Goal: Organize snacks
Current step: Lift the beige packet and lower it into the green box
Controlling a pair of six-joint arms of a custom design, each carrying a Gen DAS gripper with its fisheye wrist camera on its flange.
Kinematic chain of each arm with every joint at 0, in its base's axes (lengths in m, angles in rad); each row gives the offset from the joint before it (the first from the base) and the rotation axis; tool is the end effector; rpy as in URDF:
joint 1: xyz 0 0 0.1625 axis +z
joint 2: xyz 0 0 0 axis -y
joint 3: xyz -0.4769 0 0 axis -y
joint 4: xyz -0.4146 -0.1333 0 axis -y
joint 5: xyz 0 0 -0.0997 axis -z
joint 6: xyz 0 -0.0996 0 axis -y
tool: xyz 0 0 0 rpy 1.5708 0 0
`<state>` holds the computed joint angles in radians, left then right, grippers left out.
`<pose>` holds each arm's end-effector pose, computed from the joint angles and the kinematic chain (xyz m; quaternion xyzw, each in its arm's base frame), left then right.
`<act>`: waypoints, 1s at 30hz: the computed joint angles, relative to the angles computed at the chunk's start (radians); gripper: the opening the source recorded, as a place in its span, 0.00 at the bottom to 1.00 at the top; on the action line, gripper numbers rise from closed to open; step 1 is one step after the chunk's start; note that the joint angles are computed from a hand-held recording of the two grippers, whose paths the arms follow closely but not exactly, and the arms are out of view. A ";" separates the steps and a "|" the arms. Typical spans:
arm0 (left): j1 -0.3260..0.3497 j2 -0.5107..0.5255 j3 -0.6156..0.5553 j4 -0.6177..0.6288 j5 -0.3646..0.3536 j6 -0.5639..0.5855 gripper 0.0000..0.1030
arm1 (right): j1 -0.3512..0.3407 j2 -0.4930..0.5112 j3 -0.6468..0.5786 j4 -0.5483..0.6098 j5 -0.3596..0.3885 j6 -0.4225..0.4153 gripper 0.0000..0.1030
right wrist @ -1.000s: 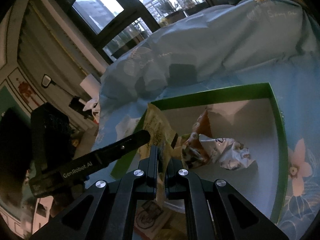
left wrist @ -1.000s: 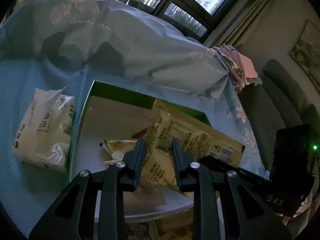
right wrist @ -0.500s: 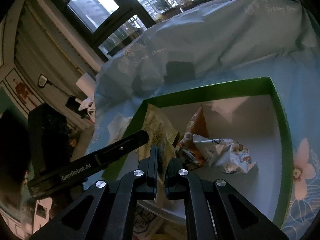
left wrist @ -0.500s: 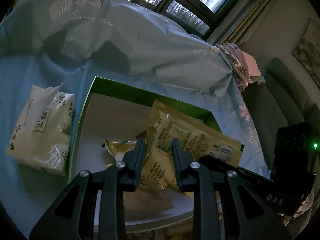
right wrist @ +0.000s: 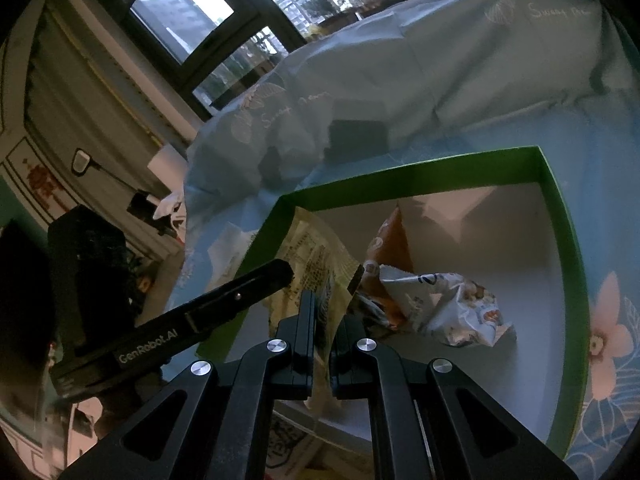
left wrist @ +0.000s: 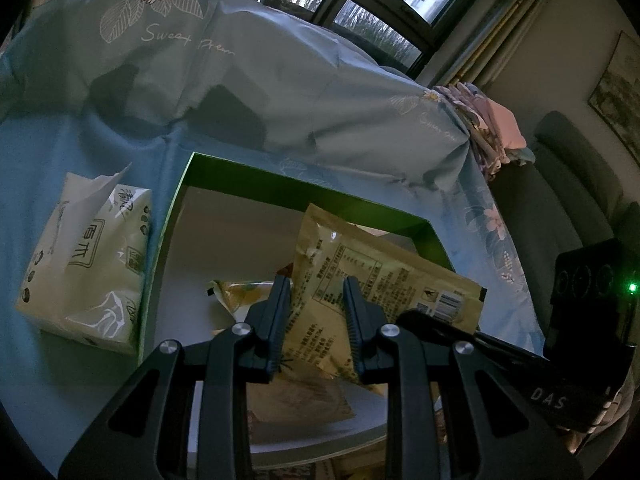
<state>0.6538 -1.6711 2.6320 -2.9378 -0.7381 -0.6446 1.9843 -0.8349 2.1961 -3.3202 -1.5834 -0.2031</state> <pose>-0.1184 -0.3515 0.2750 0.0408 0.8986 -0.4098 0.1516 0.3364 -0.4381 0.0560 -0.2966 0.9353 -0.1925 0.0141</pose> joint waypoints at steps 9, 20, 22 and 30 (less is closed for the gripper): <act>0.001 -0.003 0.002 0.003 0.002 0.004 0.25 | 0.001 0.005 -0.004 0.002 -0.013 0.005 0.07; 0.007 0.006 0.003 -0.001 0.007 0.011 0.25 | 0.000 0.008 -0.006 0.006 -0.021 0.011 0.07; 0.005 0.006 0.003 0.002 0.009 0.009 0.25 | 0.000 0.008 -0.006 0.007 -0.022 0.010 0.07; 0.003 0.012 0.002 0.012 0.025 0.011 0.25 | 0.000 0.011 -0.006 0.005 -0.034 0.010 0.07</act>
<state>0.6570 -1.6588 2.6336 -2.9255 -0.7133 -0.6340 1.9843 -0.8243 2.1899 -3.3153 -1.6173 -0.1936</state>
